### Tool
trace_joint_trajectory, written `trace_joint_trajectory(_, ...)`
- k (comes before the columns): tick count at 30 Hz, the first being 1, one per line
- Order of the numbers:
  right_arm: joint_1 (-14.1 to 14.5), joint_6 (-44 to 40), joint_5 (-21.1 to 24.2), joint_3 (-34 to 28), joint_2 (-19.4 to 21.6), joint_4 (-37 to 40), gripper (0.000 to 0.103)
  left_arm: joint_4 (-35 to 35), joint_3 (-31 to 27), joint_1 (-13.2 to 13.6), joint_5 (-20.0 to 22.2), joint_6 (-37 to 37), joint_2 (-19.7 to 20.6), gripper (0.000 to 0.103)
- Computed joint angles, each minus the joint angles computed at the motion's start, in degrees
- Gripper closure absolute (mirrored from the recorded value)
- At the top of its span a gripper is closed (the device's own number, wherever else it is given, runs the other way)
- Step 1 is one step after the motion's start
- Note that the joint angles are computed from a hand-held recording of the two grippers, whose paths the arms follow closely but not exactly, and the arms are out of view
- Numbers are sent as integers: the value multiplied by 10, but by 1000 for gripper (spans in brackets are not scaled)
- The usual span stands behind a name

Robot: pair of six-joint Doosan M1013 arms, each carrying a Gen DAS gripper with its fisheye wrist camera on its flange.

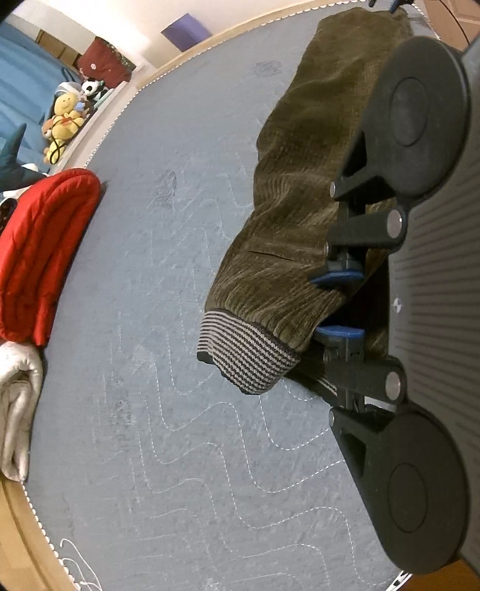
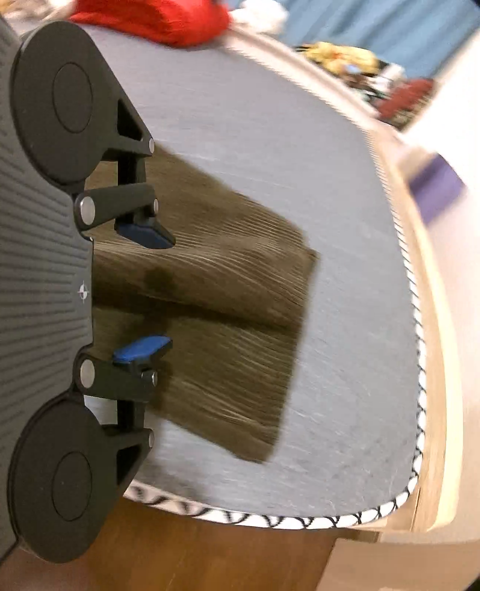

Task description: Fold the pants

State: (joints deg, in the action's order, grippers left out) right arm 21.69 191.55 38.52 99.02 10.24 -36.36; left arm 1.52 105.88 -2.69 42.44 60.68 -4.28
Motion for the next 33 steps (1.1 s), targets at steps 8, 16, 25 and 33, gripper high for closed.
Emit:
trace_joint_trajectory(8, -42, 32, -117, 28, 10, 7, 47, -42, -5, 17, 19, -7, 15, 65)
trace_joint_trajectory(16, -56, 145, -167, 42, 18, -128, 86, -24, -8, 19, 25, -30, 19, 60)
trace_joint_trajectory(25, 35, 136, 107, -24, 8, -261, 96, -3, -12, 9, 34, -22, 23, 59)
trace_joint_trajectory(33, -14, 67, 198, -31, 14, -145, 72, 11, -16, 7, 36, -45, 24, 57)
